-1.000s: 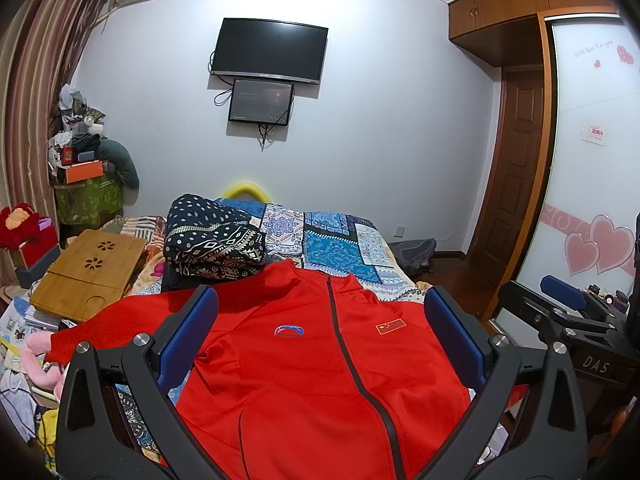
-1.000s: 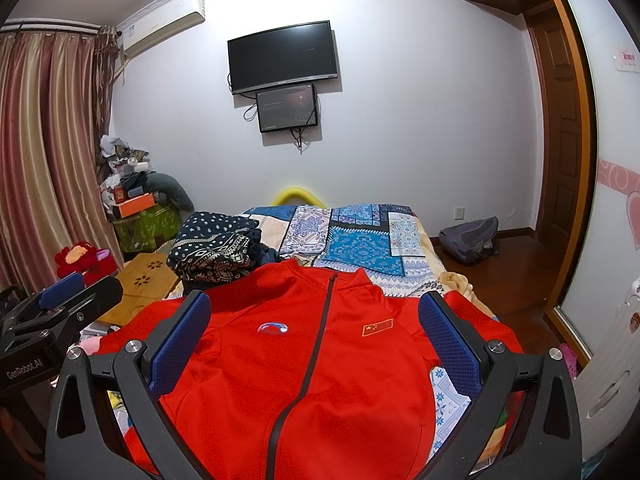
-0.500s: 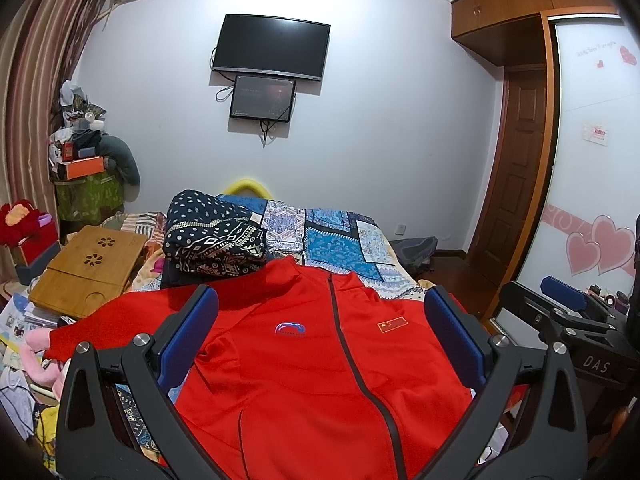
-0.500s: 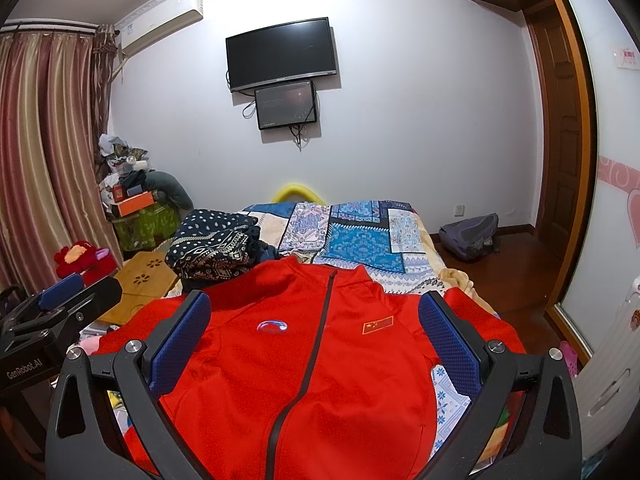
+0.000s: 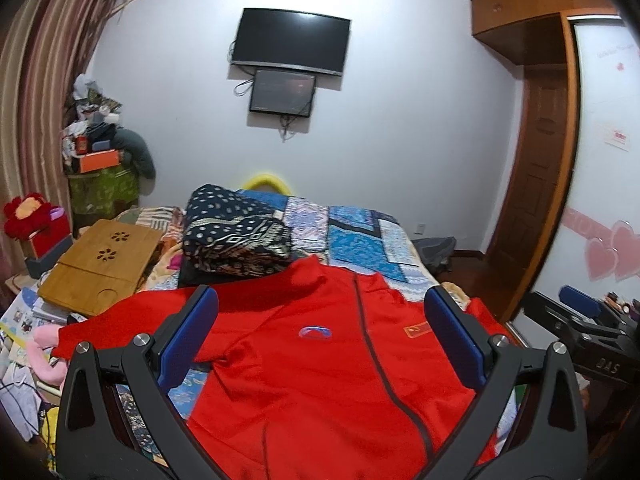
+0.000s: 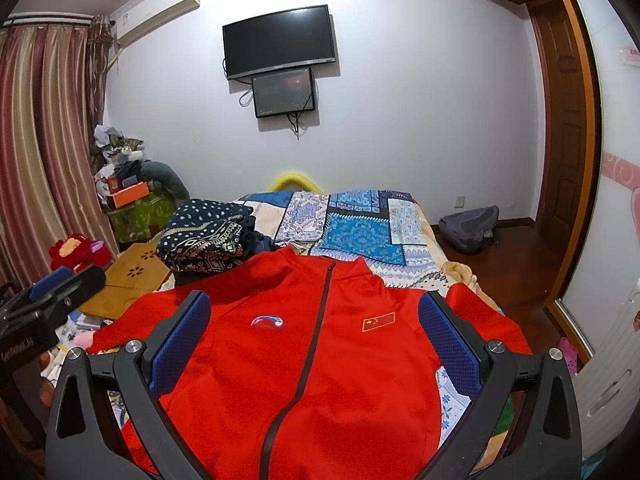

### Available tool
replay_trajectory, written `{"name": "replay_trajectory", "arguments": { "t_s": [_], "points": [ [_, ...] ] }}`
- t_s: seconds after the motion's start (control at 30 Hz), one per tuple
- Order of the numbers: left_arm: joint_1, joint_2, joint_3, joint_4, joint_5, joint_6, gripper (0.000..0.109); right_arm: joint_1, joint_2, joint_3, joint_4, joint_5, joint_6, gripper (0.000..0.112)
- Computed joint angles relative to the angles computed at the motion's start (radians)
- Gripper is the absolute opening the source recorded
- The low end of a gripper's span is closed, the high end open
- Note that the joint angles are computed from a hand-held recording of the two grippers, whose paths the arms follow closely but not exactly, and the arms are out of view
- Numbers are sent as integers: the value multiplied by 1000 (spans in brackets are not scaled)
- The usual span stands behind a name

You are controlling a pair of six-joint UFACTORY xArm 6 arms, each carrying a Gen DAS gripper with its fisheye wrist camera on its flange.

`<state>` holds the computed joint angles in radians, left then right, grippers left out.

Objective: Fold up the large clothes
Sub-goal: 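Grasp the red jacket's sleeve with the left tool and lift it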

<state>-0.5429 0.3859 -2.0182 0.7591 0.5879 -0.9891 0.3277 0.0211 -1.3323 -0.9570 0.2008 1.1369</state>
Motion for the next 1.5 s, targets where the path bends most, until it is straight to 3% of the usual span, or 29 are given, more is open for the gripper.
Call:
{"name": "replay_trajectory", "arguments": {
  "t_s": [0.3, 0.57, 0.77, 0.83, 1.03, 1.17, 1.27, 1.37, 1.47, 1.5],
  "points": [
    [110, 57, -55, 50, 117, -122, 103, -10, 123, -103, 214, 22, -197, 103],
    [228, 97, -23, -27, 188, -191, 103, -14, 259, -240, 357, 106, -342, 103],
    [346, 135, 67, -361, 130, -68, 103, -18, 357, -339, 578, 179, -505, 103],
    [372, 152, 87, -473, 127, -35, 95, -16, 384, -374, 630, 213, -545, 103],
    [440, 211, 162, -866, -3, 110, 87, -18, 454, -458, 685, 287, -605, 103],
    [452, 247, 174, -1127, -85, 250, 74, -17, 492, -512, 696, 329, -626, 103],
    [458, 262, 166, -1077, -111, 210, 67, -18, 510, -536, 705, 348, -638, 103],
    [467, 297, 99, -927, -72, 123, 43, -17, 520, -552, 709, 358, -646, 103],
    [467, 342, -13, -713, 34, -13, 16, -15, 519, -555, 701, 362, -647, 103],
    [463, 350, -42, -663, 61, -30, 12, -14, 518, -556, 696, 362, -646, 103]
  ]
}}
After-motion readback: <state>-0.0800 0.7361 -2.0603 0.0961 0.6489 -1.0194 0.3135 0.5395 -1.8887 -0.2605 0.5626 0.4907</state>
